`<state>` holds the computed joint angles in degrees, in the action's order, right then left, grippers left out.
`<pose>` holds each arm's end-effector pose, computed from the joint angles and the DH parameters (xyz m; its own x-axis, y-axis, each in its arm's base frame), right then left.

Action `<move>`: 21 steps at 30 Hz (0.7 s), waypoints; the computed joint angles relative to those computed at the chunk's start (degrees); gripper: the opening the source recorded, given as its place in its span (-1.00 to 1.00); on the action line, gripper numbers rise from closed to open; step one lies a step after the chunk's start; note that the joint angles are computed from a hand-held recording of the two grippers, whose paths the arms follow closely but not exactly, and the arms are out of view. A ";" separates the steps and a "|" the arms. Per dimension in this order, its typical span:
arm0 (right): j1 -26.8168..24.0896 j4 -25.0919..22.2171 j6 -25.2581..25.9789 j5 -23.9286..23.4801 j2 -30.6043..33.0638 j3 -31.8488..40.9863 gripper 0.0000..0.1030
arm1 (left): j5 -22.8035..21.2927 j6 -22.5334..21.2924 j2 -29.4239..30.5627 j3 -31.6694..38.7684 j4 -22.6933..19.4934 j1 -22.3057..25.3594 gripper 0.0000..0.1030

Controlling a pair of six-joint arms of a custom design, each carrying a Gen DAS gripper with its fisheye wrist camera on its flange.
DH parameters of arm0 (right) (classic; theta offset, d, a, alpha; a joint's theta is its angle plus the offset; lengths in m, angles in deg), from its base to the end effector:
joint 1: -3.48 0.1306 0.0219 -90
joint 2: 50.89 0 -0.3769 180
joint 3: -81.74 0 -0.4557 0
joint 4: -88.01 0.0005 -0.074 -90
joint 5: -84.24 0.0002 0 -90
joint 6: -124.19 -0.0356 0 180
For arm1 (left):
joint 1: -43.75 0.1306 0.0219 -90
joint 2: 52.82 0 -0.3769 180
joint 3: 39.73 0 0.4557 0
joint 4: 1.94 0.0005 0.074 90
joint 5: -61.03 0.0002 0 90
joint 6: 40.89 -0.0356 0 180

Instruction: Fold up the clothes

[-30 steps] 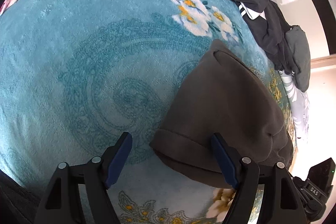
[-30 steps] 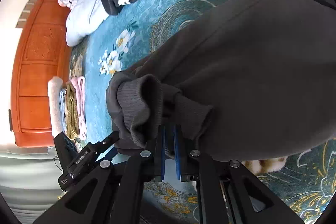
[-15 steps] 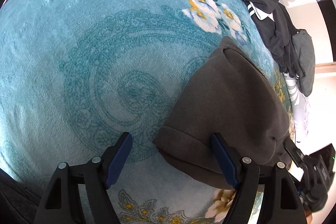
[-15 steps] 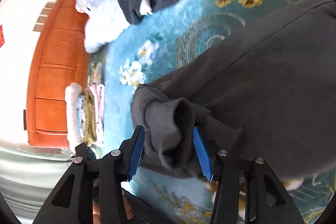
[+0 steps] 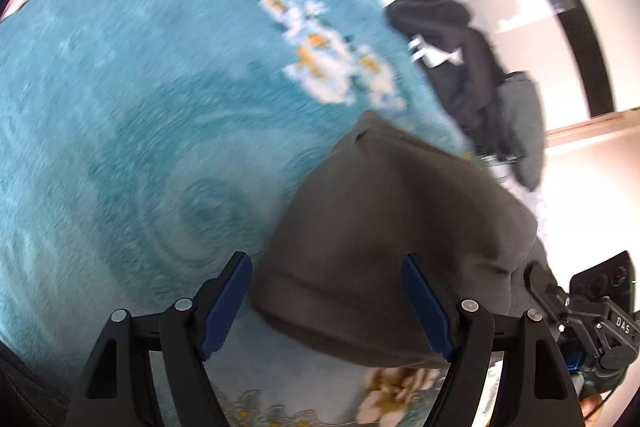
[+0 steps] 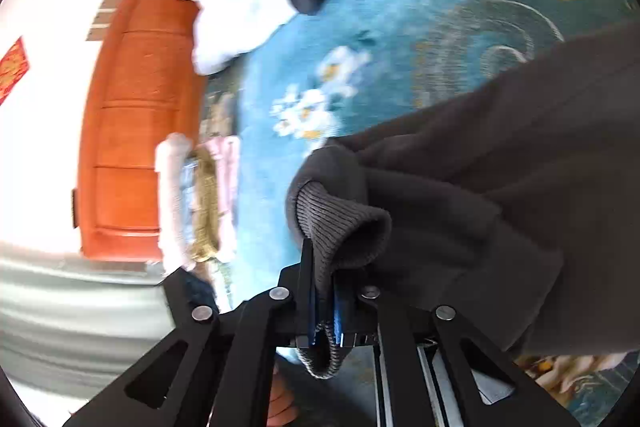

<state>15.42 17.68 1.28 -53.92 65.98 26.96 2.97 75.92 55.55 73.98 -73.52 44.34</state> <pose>0.6686 0.1680 0.4466 -0.9861 0.1619 -0.0371 0.0659 0.5863 0.8074 0.6364 -0.0128 0.4352 -0.9090 -0.3921 -0.1412 -0.2304 0.7551 -0.6139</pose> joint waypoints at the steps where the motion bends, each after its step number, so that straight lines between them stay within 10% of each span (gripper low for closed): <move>1: -0.08 0.09 -0.53 -1.29 -0.44 -0.04 -0.89 | 1.30 0.45 -0.70 -0.65 1.58 0.28 0.56; 5: -0.44 -3.19 2.25 -1.03 -1.64 0.81 -0.89 | 1.88 1.05 0.41 0.41 0.59 0.38 0.56; 9: -1.21 -9.05 6.49 7.85 -1.97 -1.09 -0.90 | -4.81 -4.55 6.40 6.88 -12.95 -1.69 0.56; 13: -0.55 -11.41 7.62 12.89 -1.41 -3.28 -0.89 | -7.68 -7.00 9.07 9.71 -17.41 -2.81 0.56; 21: -0.21 -14.15 12.20 19.12 -1.87 -2.38 0.08 | -7.72 -6.56 10.37 11.13 -17.75 -2.95 0.56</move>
<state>15.21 3.53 13.48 -34.80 64.12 24.57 -4.75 69.36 65.92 85.11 -91.27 41.38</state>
